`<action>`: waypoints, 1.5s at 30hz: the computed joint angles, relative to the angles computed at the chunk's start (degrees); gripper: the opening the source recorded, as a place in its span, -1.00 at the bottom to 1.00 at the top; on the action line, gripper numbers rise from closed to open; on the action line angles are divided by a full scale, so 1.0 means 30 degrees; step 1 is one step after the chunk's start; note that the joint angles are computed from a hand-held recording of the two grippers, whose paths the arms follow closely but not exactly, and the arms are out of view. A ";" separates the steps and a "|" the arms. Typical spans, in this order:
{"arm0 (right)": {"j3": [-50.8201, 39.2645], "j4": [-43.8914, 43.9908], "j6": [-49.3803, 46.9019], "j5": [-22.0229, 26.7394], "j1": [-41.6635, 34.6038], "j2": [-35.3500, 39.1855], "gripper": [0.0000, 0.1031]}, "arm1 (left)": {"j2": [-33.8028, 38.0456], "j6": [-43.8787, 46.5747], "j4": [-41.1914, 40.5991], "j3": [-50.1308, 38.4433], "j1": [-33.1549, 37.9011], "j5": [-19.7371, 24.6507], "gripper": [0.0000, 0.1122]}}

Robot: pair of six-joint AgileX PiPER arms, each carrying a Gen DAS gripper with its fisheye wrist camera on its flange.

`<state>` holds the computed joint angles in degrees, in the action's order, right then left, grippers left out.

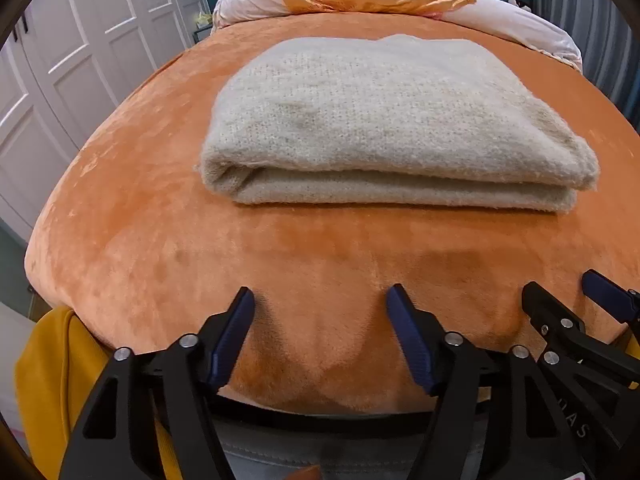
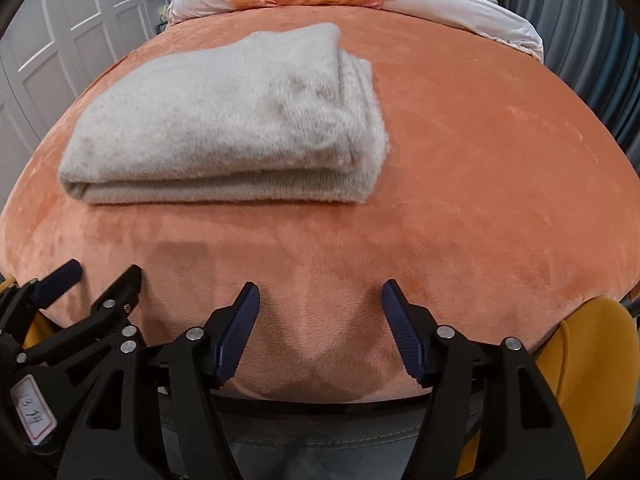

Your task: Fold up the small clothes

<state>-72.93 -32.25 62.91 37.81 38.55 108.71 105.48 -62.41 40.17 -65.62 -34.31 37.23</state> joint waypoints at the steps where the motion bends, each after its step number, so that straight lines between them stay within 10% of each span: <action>1: 0.0087 -0.0334 0.0263 -0.0106 0.0050 0.0012 0.21 | 0.0011 -0.0272 0.0234 0.0104 0.0034 -0.0128 0.29; 45: -0.3011 0.1058 -0.1377 0.2398 0.0260 0.0247 0.23 | 0.0001 0.3664 -0.3849 -0.2953 0.1385 0.2191 0.43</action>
